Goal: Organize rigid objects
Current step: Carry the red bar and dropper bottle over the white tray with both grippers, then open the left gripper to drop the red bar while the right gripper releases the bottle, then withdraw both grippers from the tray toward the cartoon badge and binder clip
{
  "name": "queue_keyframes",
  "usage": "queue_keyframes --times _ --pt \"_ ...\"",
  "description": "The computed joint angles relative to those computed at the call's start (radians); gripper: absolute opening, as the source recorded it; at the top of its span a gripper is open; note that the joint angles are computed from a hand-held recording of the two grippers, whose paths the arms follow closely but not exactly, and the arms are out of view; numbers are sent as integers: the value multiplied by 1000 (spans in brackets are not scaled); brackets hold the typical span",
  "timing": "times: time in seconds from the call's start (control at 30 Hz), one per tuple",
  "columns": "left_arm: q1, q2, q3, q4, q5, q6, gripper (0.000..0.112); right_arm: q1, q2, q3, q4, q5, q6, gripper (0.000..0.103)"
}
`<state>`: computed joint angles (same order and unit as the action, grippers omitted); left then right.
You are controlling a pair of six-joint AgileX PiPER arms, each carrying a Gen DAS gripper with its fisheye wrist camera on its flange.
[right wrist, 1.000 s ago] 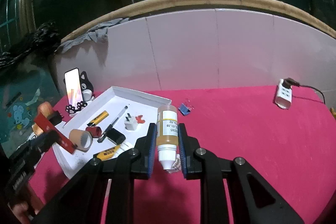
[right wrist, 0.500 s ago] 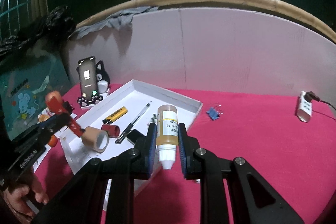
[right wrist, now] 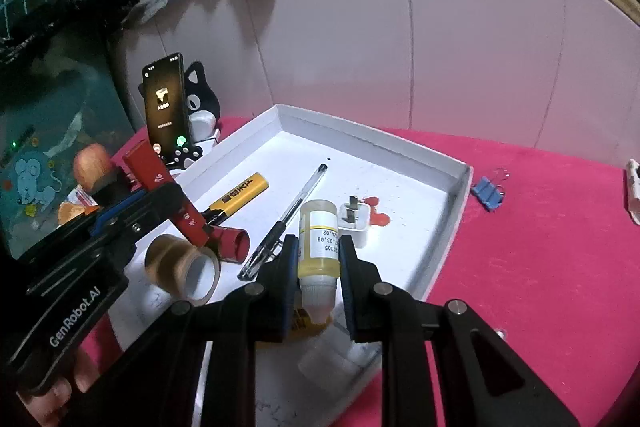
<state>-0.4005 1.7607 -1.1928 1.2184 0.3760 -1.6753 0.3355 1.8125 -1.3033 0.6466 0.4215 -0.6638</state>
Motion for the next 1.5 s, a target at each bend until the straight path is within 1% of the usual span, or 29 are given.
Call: queue_keyframes --times 0.13,0.2,0.27,0.3,0.33,0.37,0.4,0.43,0.47,0.53,0.6,0.63,0.67,0.73,0.9,1.03,1.17,1.33,1.5 --pt "5 18 -11 -14 2 1 12 4 26 -16 -13 -2 12 19" --pt "5 22 -13 -8 9 -9 13 10 37 -20 -4 6 -8 19" --pt "8 23 -19 -32 17 10 16 23 21 13 10 -43 -34 21" --pt "9 22 -21 -41 19 17 19 27 13 26 21 -64 -49 25" --pt "8 21 -22 -42 25 17 32 30 3 40 37 -84 -65 45" --pt "3 19 -22 -34 42 7 45 31 -9 59 73 -108 -101 77" --pt "-5 16 -21 -20 62 -10 78 32 -21 79 117 -138 -145 91" --pt "-13 13 -20 -3 85 -32 96 34 -38 102 157 -174 -186 103" --pt "-29 7 -13 29 118 -68 100 34 -56 126 214 -204 -248 103" --pt "-49 -3 -6 65 156 -103 103 29 -84 161 259 -246 -299 103" --pt "-73 -6 -15 63 208 -92 103 28 -90 171 206 -277 -235 103" --pt "-84 -7 -20 63 232 -90 103 20 -95 176 178 -279 -197 103" --pt "-98 -8 -26 60 261 -87 103 8 -99 179 147 -276 -156 103" --pt "-111 -11 -34 48 289 -76 103 -19 -107 186 153 -261 -143 103" --pt "-146 -16 -55 9 334 -39 103 -92 -148 238 374 -235 -329 103" --pt "-177 -2 -90 -25 365 -6 103 -154 -171 267 479 -208 -424 103" --pt "-210 18 -129 -49 394 34 103 -220 -183 283 550 -171 -479 103" --pt "-249 36 -167 -62 422 67 103 -309 -210 319 675 -121 -603 103" --pt "-288 65 -216 -84 440 117 103 -395 -227 348 714 -74 -644 103"
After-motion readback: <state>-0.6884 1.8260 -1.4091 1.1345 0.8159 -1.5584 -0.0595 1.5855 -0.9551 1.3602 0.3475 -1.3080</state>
